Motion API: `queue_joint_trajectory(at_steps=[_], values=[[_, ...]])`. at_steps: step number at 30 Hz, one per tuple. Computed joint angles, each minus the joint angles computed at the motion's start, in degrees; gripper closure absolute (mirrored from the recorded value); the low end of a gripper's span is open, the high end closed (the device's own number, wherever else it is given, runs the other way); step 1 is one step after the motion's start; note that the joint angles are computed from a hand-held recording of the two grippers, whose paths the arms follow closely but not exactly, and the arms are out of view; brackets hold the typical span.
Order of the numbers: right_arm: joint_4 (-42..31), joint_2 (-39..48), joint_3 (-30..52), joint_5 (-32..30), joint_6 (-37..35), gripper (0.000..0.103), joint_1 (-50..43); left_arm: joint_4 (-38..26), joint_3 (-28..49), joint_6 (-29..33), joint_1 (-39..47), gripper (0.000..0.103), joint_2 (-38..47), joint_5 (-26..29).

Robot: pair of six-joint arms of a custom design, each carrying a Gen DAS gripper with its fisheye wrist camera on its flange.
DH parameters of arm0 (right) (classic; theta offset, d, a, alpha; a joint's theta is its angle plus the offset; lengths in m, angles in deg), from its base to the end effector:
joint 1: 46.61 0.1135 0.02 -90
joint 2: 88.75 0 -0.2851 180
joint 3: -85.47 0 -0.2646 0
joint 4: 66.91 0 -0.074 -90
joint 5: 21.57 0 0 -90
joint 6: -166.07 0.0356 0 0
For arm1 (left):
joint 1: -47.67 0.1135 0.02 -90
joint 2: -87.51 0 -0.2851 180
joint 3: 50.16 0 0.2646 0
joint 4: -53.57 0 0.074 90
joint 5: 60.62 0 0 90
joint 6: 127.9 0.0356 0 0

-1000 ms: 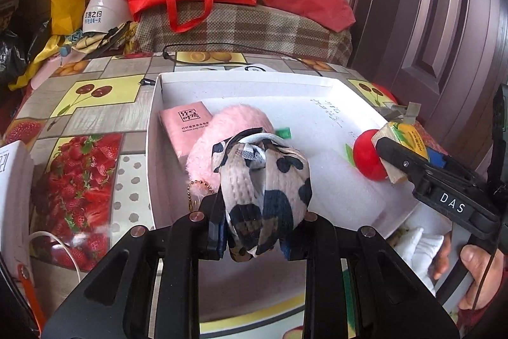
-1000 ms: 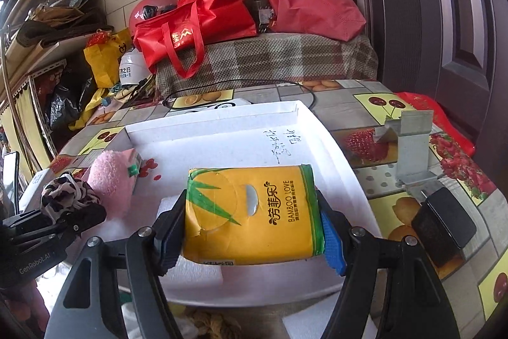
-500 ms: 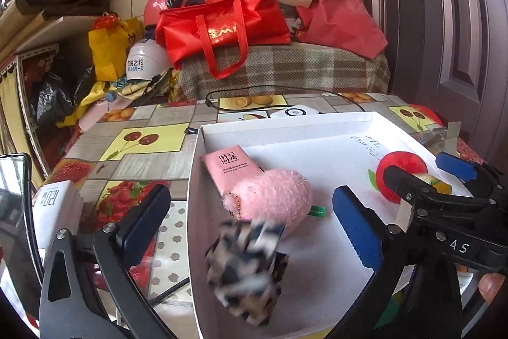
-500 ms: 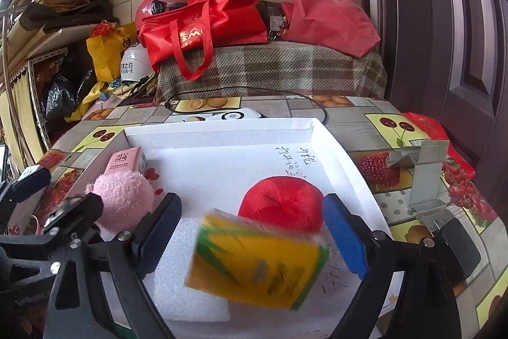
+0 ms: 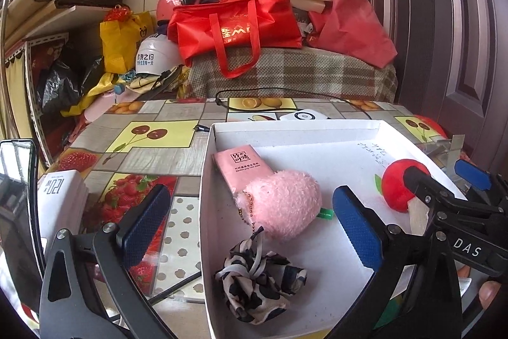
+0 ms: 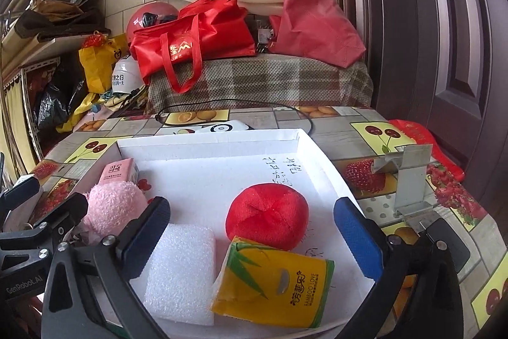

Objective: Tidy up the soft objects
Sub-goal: 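Withdraw both tools from the box and move the left tool toward the green sponge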

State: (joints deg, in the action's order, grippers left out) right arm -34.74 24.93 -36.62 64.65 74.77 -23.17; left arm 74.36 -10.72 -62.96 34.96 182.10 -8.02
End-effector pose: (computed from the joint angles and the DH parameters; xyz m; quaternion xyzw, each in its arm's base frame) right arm 0.3511 0.1548 0.1120 -0.1968 0.8130 0.1322 0.5318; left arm 0.2764 -0.0402 0.1228 -0.2389 0.8168 0.1252 0.5100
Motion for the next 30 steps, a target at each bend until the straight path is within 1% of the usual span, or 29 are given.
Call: queue_joint_trajectory(at_steps=[3,10,16,22,25,27,30], values=[[2.2,-0.5,-1.5,0.4,0.7,0.000,-0.3,-0.8,-0.4,-1.1,-0.1,0.000,-0.7,0.0],[7.3,-1.9,-5.8,0.8,1.3,0.000,-0.9,-2.2,-1.8,-2.9,-2.6,0.000,-2.1,-2.9],[7.3,-3.2,-7.6,1.3,1.6,0.000,-1.3,-3.8,-2.9,-3.9,-5.7,0.000,-3.4,-5.9],[8.3,-5.3,-11.3,-1.0,1.5,0.000,-3.5,-5.5,-4.6,-5.6,-8.2,0.000,-5.6,-7.5],[7.0,-6.4,-12.7,-2.9,0.8,0.000,-5.1,-7.9,-5.1,-6.7,-8.8,0.000,-6.7,-5.7],[5.2,-7.4,-13.4,-4.5,0.5,0.000,-6.8,-8.4,-6.2,-7.1,-9.6,0.000,-8.0,-4.3],[1.9,-8.7,-14.0,-7.7,0.8,0.000,-10.5,-8.7,-8.4,-7.8,-12.3,0.000,-10.7,-4.3]])
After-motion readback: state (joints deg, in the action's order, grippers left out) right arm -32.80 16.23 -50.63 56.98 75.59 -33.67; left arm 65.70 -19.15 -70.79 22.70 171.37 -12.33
